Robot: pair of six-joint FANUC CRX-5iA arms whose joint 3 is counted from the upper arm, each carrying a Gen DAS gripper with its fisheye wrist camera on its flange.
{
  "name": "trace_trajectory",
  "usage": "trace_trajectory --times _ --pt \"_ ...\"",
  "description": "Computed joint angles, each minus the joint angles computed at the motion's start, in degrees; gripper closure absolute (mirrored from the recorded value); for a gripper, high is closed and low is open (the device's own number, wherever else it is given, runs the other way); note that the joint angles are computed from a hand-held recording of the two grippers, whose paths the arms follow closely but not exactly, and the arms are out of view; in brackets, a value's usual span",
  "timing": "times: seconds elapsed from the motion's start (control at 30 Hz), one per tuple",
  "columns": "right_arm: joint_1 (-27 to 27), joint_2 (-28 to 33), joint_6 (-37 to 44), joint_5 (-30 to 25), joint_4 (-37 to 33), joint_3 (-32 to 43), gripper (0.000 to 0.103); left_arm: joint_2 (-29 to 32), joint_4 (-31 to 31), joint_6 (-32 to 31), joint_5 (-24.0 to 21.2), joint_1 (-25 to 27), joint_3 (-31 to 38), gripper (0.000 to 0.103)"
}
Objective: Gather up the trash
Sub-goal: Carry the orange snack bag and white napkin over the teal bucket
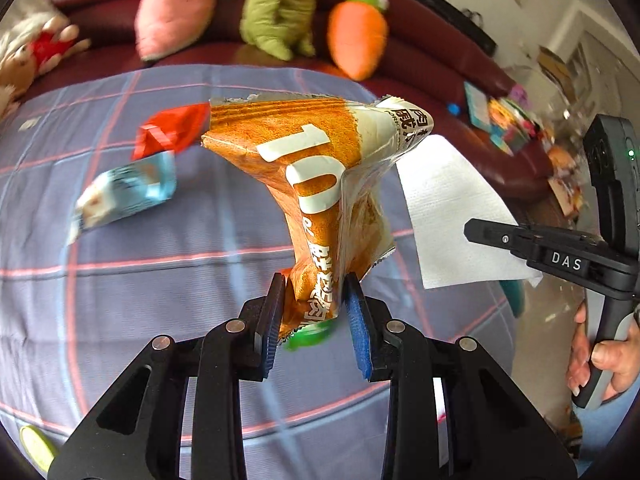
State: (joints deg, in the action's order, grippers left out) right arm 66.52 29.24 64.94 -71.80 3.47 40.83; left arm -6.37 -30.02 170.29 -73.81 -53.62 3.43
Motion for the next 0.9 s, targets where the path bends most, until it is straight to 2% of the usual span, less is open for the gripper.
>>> trace_trajectory --times 0.23,0.5,0.7,0.9 --pt "-5.3 -10.3 -5.6 6.6 1.7 -14.7 0.094 8.8 4.3 -10.0 4.1 2.7 8.2 0.072" --pt "-12.7 -18.5 -10.8 11.2 3.0 -26.4 0.094 20.8 10.9 -22.4 6.8 5.2 20.6 0.072" --pt "-18.5 -22.1 -12.9 12.9 2.6 -32.1 0.092 30.7 14.7 -30.9 5.2 5.8 32.4 0.072" --pt "-23.9 -22.3 -12.1 13.4 -1.0 -34.5 0.091 39.4 17.6 -35.1 2.2 6.3 43.6 0.072"
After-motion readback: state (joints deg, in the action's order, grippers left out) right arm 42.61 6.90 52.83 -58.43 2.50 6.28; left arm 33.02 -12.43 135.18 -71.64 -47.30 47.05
